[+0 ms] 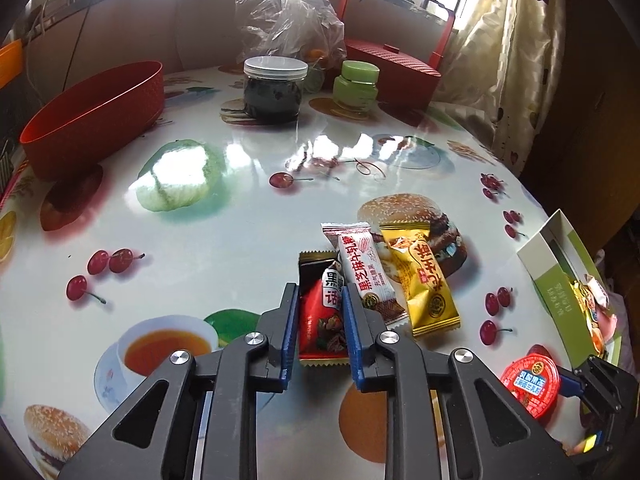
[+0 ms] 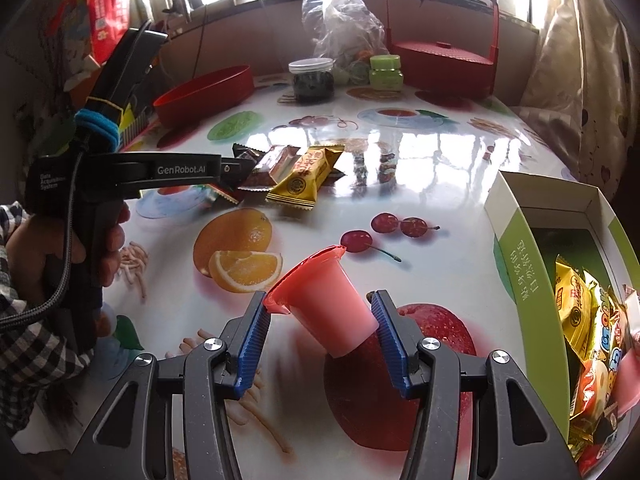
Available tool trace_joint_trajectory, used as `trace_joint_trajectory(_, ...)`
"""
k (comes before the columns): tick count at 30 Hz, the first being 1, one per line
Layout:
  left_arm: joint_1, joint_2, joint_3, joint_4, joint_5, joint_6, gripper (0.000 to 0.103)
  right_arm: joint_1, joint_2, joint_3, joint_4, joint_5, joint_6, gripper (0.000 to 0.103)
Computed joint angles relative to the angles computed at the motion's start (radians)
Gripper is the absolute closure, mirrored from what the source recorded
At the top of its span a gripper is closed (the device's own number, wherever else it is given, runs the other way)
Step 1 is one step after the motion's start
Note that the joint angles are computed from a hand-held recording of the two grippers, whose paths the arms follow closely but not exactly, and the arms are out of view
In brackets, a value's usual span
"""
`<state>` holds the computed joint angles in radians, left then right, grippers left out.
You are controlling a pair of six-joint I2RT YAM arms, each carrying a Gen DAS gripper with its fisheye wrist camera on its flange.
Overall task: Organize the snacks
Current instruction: 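Grasp the red candy packet with the left tool while the right tool holds the jelly cup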
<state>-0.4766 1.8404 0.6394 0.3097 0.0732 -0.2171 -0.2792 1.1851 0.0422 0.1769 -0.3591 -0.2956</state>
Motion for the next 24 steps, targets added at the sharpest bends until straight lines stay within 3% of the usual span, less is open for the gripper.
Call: trace_joint_trajectory(24,-0.096,-0.282,-0.200,0.018,-0.065,-0.062,0.081,-0.074,-0.269,-0.016,-0.216,-0.045,-0.031,0.051)
